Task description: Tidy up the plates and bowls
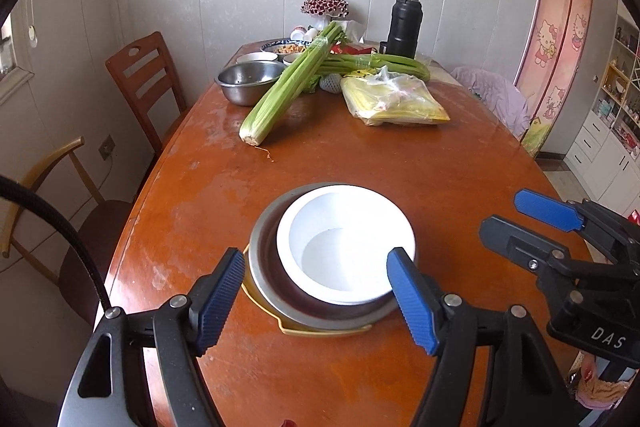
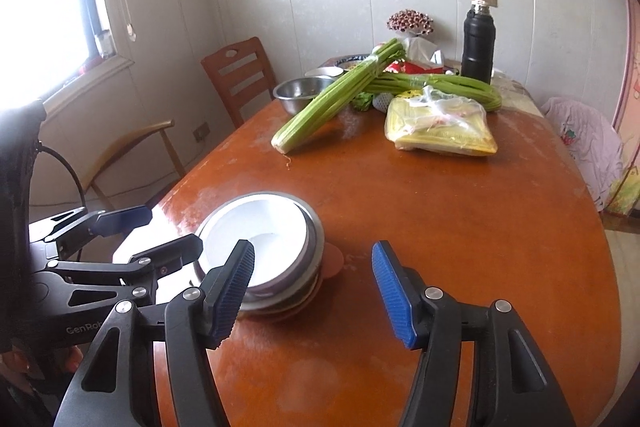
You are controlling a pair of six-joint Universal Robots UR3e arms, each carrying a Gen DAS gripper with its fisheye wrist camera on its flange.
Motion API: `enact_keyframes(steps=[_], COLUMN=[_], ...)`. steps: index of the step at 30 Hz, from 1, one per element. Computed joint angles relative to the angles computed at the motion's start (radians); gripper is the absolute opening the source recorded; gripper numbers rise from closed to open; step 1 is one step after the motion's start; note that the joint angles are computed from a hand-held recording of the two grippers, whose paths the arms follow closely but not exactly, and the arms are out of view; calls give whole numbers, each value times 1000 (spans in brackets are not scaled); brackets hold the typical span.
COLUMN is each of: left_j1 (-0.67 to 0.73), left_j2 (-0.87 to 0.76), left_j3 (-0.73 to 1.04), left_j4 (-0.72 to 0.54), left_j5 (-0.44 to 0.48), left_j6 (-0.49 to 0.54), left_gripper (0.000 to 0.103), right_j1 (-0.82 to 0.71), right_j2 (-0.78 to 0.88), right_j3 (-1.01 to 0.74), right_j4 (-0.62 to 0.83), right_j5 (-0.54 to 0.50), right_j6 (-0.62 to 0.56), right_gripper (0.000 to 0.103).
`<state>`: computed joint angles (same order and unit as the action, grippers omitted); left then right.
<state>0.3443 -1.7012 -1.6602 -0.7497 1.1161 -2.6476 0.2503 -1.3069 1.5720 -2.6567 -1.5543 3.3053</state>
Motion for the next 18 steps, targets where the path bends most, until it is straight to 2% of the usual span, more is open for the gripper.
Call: enact_keyframes(steps=[8,18], left_j1=[-16,-13], left_j2=[82,201], left_j3=[-98,-296], left_j4=[40,102], left_j5=[5,2], left_j6=[-30,-8], left_gripper=[73,73], right_j1=[-32,-29], right_j2=[-124,-192], right_j3=[154,314], right_j4=[-48,-124], right_j5=[25,38], right_j6=[-19,-16], right_gripper=[64,64])
